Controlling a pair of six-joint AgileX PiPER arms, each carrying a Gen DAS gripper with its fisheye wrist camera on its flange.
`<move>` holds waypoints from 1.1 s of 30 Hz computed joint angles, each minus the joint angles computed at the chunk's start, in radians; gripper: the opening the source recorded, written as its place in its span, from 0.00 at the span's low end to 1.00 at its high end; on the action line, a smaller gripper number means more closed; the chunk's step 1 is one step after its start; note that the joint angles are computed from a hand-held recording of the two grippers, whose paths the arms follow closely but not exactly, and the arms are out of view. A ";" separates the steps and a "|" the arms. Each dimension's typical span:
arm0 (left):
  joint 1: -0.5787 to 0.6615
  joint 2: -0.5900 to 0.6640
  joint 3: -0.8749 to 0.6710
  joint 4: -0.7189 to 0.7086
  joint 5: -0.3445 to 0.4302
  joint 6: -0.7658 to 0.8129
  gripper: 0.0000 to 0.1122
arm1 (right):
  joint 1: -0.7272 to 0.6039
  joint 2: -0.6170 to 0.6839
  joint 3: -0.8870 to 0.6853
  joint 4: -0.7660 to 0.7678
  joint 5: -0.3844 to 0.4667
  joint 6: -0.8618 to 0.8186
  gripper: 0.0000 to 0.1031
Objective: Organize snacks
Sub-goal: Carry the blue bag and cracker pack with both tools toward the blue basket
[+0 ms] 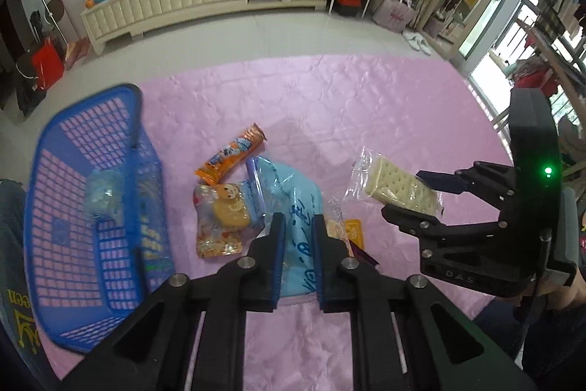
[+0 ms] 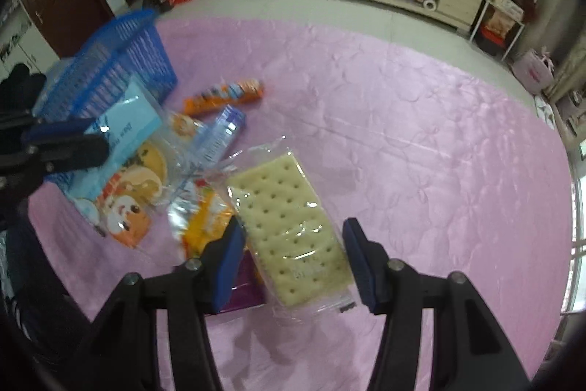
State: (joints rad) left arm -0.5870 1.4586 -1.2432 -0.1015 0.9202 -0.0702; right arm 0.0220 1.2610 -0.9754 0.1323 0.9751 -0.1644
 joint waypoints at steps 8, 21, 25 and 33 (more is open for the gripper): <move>0.099 -0.128 -0.035 -0.033 0.108 0.077 0.11 | 0.099 -0.067 -0.134 -0.032 0.112 0.187 0.57; 0.412 -0.186 -0.095 -0.172 0.221 0.372 0.09 | 0.366 0.033 -0.318 -0.094 0.113 0.455 0.57; 0.522 -0.159 -0.110 -0.233 0.235 0.460 0.08 | 0.422 0.118 -0.390 -0.100 0.108 0.486 0.57; 0.633 -0.073 -0.162 -0.269 0.237 0.537 0.07 | 0.478 0.286 -0.537 -0.087 0.090 0.515 0.57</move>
State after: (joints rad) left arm 0.0461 1.3861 -1.4048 -0.3701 1.1571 0.4669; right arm 0.4999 1.5475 -1.5127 0.0451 1.0650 0.3510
